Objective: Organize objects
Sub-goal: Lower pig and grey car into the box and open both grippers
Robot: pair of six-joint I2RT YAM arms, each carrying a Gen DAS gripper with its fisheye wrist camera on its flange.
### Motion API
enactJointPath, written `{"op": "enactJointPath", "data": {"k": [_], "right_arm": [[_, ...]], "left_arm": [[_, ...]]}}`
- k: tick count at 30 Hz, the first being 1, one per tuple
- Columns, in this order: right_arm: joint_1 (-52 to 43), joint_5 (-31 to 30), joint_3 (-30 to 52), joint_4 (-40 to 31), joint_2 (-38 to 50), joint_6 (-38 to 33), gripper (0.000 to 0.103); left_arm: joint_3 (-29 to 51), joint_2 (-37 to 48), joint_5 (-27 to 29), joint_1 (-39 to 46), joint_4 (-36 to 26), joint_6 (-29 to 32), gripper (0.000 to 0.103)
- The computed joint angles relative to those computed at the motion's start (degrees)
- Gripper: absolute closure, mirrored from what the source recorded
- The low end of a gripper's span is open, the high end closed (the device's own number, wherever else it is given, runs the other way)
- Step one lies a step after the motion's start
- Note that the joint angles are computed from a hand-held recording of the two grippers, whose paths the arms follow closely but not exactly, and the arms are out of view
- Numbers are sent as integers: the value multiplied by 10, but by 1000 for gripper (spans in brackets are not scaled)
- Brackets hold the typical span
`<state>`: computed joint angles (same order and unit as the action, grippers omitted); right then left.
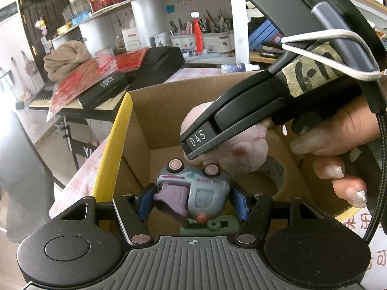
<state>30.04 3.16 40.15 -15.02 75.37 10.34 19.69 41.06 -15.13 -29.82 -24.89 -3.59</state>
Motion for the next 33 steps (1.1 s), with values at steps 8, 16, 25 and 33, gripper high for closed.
{"op": "enactJointPath", "data": {"k": [8, 16, 25, 33], "right_arm": [[-7, -11, -4, 9, -13, -5, 42], [18, 36, -38, -6, -130, 20, 33], [84, 161, -75, -92, -322, 74, 30], [293, 419, -80, -248, -426, 219, 24]], "left_arm": [[-3, -22, -6, -1, 5, -4, 36], [3, -112, -6, 3, -42, -11, 31], [25, -235, 41, 68, -136, -8, 20], [31, -334, 125, 164, -217, 22, 17]]}}
